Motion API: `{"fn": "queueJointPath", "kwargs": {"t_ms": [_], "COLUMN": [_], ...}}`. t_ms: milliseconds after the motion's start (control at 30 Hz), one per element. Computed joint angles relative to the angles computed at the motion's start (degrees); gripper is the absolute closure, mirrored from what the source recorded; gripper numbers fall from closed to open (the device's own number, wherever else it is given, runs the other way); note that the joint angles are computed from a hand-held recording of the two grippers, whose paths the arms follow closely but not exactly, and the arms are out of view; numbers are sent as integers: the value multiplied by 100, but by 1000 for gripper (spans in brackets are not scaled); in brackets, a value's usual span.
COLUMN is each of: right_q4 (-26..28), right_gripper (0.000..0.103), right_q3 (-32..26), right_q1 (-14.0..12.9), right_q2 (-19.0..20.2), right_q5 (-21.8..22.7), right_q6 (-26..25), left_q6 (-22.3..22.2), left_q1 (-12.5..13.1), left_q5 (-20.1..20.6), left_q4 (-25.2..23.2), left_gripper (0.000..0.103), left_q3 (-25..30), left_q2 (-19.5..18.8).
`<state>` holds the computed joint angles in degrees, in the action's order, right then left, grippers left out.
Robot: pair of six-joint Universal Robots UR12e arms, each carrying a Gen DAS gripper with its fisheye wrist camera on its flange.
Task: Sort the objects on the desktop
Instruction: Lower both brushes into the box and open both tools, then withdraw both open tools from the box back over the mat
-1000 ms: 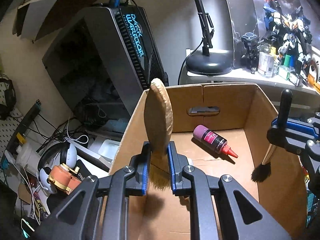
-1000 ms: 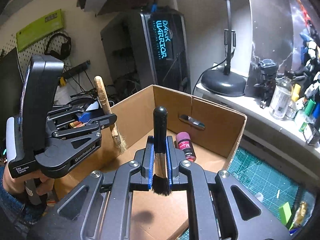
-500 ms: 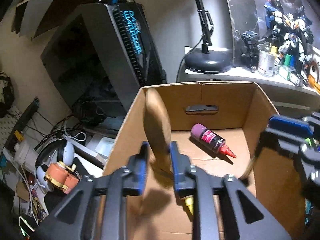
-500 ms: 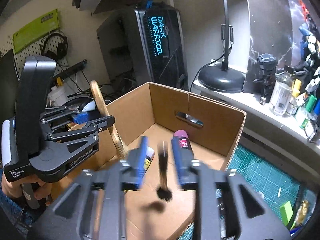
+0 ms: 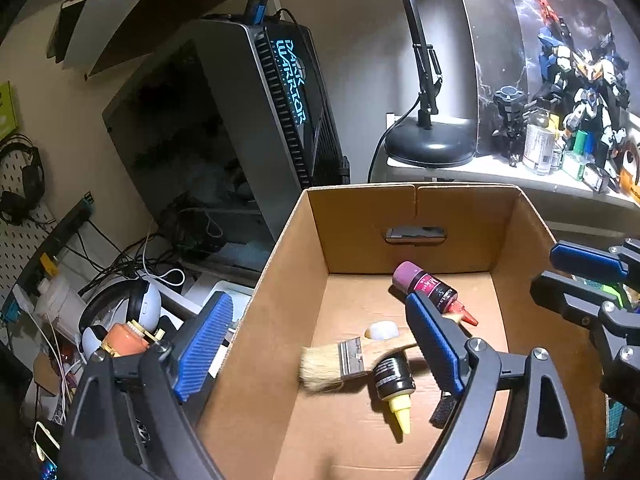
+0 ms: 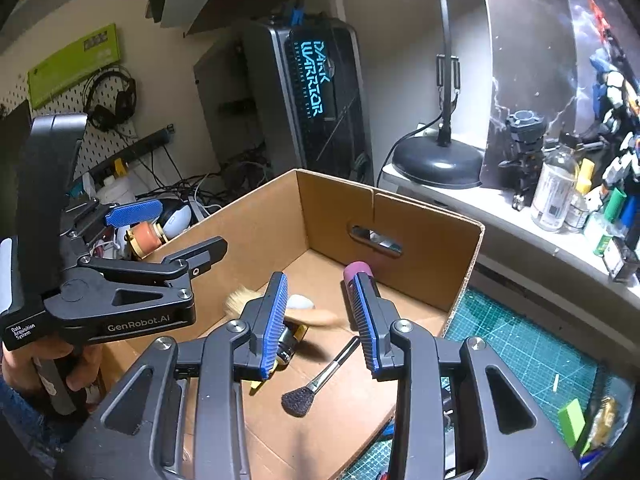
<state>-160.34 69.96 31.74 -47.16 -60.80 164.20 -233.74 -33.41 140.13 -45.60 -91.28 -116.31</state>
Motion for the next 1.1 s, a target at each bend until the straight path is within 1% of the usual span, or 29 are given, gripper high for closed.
{"fn": "queueJointPath", "kwargs": {"t_ms": [267,567,700,900,1033,1100], "right_q4": [-100,-361,-623,-1023,-1375,-1592], "right_gripper": [71,71,71,71,71,70], "right_q3": [72,290,509,861,1180,1359], "right_q1": [-19,-63,-107,-169,-245,-288], "right_q2": [-50,-193,-339,-595,-826,-945], "right_q5": [14,33,79,97,128,95], "right_q6": [-5,-16,-4,-50,-56,-40], "left_q6": [-2,-49,-33,65,221,369], "left_q1": [-31,-151,-246,-406,-539,-610], "left_q5": [39,243,391,570,744,805], "left_q4": [46,116,282,653,941,1169], "left_gripper": [14,14,14,14,14,14], "left_q3": [-17,-38,-101,-164,-166,-155], "left_q2": [19,64,115,156,144,112]}}
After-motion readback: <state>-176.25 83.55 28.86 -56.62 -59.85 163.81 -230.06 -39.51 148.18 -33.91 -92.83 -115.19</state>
